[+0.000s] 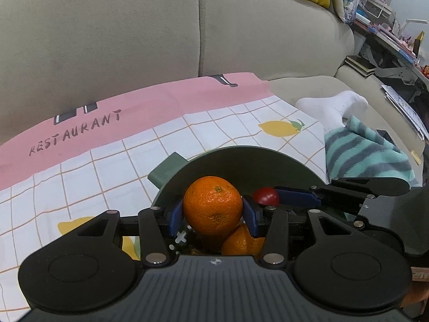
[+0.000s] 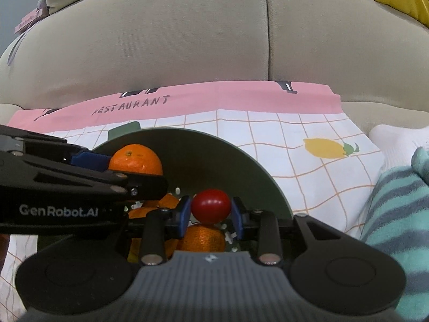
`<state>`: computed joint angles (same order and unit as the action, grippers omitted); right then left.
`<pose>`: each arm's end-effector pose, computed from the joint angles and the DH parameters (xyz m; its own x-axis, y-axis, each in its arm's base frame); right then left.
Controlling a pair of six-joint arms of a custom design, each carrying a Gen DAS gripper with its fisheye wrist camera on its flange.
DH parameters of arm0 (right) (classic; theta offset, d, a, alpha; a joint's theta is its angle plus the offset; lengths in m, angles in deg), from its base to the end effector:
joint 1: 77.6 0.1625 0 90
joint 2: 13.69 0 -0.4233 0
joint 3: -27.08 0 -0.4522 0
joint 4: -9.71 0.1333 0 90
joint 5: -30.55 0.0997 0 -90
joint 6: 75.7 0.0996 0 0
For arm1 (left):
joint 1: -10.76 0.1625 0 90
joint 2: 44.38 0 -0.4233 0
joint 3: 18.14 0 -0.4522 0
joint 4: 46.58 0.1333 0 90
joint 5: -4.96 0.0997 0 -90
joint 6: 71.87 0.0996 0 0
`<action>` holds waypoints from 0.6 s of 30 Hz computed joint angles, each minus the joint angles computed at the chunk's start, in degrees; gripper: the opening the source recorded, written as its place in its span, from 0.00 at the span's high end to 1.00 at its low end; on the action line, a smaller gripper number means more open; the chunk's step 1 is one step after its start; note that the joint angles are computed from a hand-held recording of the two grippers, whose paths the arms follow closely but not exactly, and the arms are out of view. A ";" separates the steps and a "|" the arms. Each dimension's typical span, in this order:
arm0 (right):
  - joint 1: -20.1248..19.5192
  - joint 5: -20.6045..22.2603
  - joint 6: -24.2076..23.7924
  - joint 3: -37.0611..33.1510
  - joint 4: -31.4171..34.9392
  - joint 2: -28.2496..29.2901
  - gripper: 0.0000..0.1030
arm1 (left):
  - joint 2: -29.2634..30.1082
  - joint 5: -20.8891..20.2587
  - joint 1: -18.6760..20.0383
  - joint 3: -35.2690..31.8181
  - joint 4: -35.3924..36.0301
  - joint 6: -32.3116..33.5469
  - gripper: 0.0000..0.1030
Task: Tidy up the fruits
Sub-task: 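Open the left tool to drop the mandarin while the right tool releases the tomato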
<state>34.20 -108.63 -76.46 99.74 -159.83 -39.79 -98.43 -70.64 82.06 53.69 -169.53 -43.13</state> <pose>0.3546 -0.7307 0.0200 -0.7557 0.1294 0.6420 -0.3216 0.7807 -0.5359 -0.1070 -0.8090 0.3001 -0.6739 0.6578 -0.3363 0.7225 0.6819 -0.1140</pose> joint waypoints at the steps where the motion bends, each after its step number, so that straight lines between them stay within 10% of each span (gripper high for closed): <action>1: -0.02 0.05 0.08 0.13 -0.03 -0.11 0.70 | 0.00 -0.27 0.07 -0.17 0.39 -0.24 0.49; 12: -0.05 2.48 4.16 3.40 -2.87 -2.33 0.64 | -1.75 -0.40 -0.39 -0.41 0.85 -1.04 0.45; 18: 1.76 0.82 3.60 4.91 -8.17 -2.62 0.42 | -5.59 -0.17 -1.39 2.04 -3.41 0.75 0.41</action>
<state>35.96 -107.81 -72.86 104.65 -168.00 -42.41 -104.03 -70.81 80.67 55.73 -172.94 -42.38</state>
